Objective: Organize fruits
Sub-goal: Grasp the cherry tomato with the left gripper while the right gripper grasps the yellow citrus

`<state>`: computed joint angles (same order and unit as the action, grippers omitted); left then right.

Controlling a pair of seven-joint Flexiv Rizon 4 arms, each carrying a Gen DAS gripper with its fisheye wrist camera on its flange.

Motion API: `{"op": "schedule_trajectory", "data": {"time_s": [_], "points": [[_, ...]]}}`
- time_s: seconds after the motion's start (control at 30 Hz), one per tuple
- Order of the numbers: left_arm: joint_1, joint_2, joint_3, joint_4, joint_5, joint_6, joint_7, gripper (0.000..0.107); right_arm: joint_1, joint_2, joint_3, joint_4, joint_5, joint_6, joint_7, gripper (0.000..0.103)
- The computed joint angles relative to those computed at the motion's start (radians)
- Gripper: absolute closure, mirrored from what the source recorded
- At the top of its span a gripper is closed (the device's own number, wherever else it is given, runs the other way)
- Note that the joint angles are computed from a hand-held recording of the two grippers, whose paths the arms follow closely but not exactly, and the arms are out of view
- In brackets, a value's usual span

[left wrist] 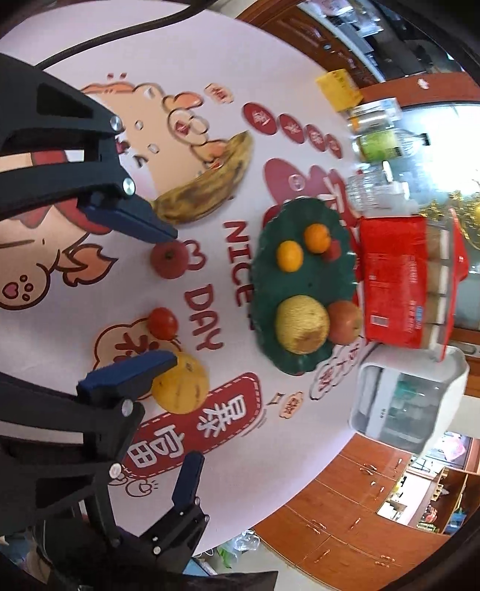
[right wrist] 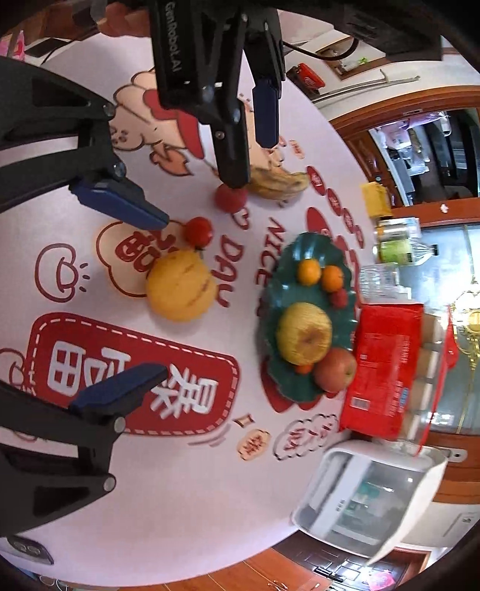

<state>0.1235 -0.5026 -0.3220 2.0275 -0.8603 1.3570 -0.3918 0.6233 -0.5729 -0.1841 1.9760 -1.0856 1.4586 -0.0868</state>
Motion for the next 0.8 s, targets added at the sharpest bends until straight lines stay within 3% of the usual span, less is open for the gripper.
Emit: {"op": "schedule_trajectory", "data": {"time_s": [0.07,0.23,0.33,0.43,0.47,0.8], "points": [[-0.013,-0.016,0.028,-0.015,0.029,-0.034,-0.033,0.058,0.009,-0.020,-0.022,-0.011,-0.018,0.023,0.026,0.028],[-0.015,-0.043,0.041,-0.037,0.053,-0.083,-0.068,0.065,0.027,-0.068,-0.061,-0.049,-0.035,0.042,0.048,0.028],[-0.017,-0.052,0.046,-0.048,0.067,-0.101,-0.078,0.067,0.047,-0.091,-0.098,-0.067,-0.051,0.062,0.057,0.029],[-0.022,-0.060,0.053,-0.059,0.084,-0.125,-0.093,0.067,0.045,-0.114,-0.105,-0.078,-0.036,0.109,0.033,0.047],[-0.022,-0.063,0.054,-0.063,0.087,-0.133,-0.096,0.067,0.068,-0.115,-0.138,-0.073,-0.046,0.125,0.054,0.048],[-0.051,-0.107,0.077,-0.106,0.167,-0.166,-0.136,0.068,0.168,-0.088,-0.260,0.025,0.068,0.196,0.056,0.048]]}}
